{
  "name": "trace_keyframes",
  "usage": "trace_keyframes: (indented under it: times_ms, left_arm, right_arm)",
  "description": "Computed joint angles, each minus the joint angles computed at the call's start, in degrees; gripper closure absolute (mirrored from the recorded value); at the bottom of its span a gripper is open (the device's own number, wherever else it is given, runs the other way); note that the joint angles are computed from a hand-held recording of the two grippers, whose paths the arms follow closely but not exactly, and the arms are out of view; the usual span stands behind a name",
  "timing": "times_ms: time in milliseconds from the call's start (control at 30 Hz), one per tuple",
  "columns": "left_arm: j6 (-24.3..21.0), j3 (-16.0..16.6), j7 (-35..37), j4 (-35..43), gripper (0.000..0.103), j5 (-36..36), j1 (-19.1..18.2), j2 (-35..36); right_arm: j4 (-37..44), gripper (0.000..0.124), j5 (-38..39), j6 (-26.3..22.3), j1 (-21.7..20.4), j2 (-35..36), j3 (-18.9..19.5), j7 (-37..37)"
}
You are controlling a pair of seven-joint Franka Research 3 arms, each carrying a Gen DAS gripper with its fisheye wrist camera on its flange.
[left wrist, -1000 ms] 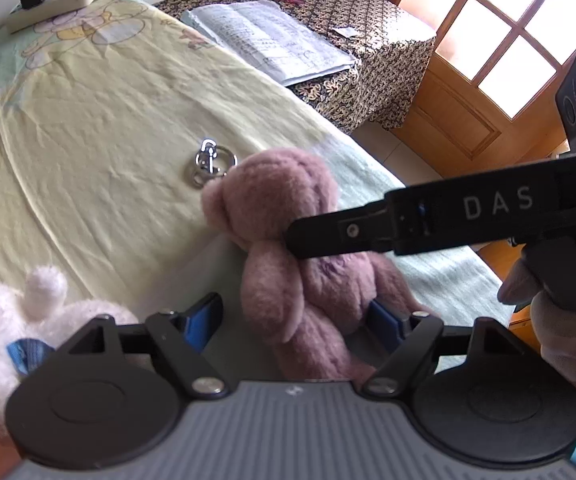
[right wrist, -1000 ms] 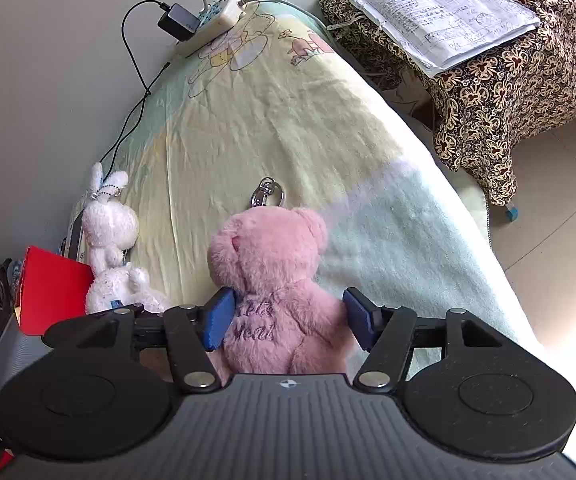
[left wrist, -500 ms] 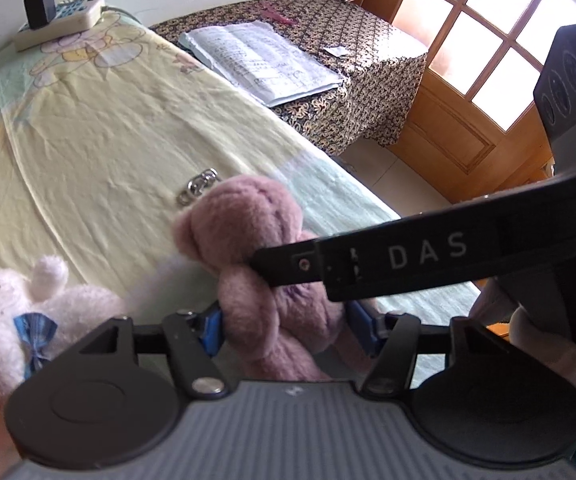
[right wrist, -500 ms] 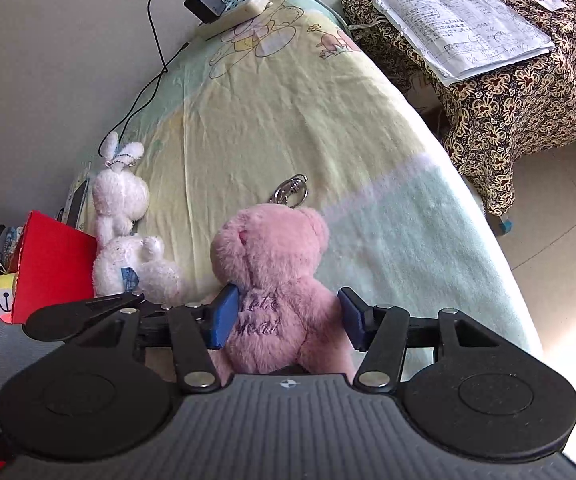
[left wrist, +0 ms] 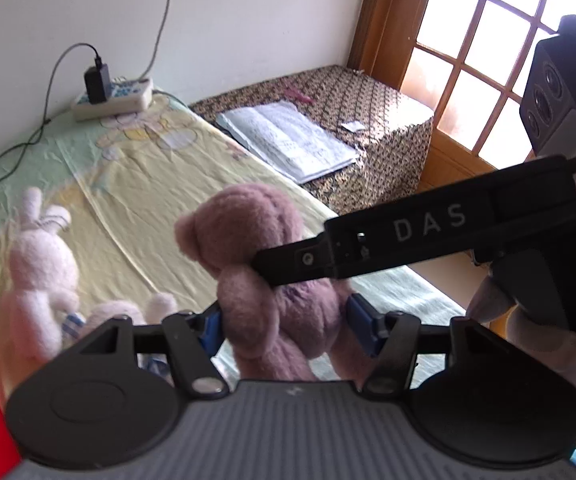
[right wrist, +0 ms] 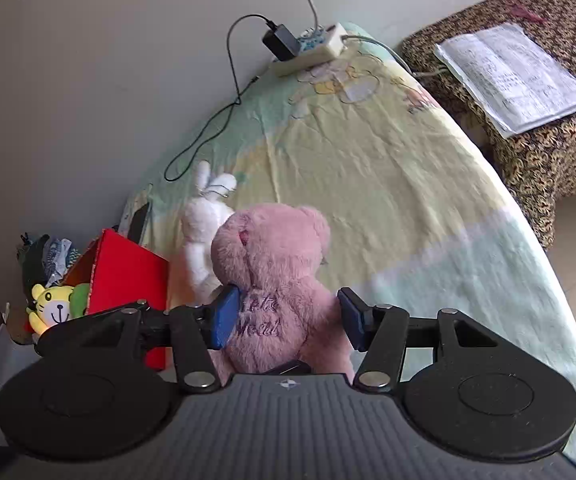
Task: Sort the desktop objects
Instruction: 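Lift the pink teddy bear with the right gripper toward the red box, then lower the pink teddy bear into the red box beside the green plush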
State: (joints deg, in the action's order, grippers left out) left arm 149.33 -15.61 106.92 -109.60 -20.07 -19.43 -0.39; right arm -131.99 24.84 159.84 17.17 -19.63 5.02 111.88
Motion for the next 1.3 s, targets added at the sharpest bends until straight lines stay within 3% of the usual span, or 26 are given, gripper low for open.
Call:
trace_keyframes:
  times_ms: [167, 433, 600, 733, 967, 1100, 1300]
  left_arm:
    - [4.08, 2.93, 4.4, -3.98, 0.041, -3.9, 1.1, -5.69]
    - [8.19, 10.41, 8.09, -10.69, 0.041, -5.04, 2.26, -14.13]
    - [9.42, 13.42, 7.09, -13.36, 0.041, -1.63, 4.79, -17.32]
    - [10.38, 15.41, 6.17, -14.09, 0.041, 1.42, 6.53, -17.97]
    - [9.65, 17.97, 7.75, -13.54, 0.041, 2.0, 8.6, -15.14]
    - [6.47, 18.73, 10.21, -12.66, 0.04, -1.76, 9.63, -12.88]
    - [2.96, 15.99, 10.79, -11.26, 0.04, -1.73, 13.98, -9.27]
  right_arm:
    - [5.76, 0.067, -2.86, 3.78, 0.71, 3.75, 2.86, 1.83]
    - [19.91, 0.067, -6.24, 7.59, 5.27, 15.35, 4.88, 1.4]
    - [30.47, 0.067, -4.05, 8.13, 8.69, 24.35, 5.29, -2.41]
    - [39.26, 0.067, -7.23, 7.31, 11.44, 31.22, 4.65, -1.35]
    - [51.68, 0.067, -15.71, 1.6, 16.81, 40.67, 0.59, 4.83]
    - [57.25, 0.067, -20.5, -3.95, 19.38, 44.83, -2.06, 10.03]
    - [67.82, 0.069, -27.21, -14.95, 21.91, 51.43, -4.18, 15.14]
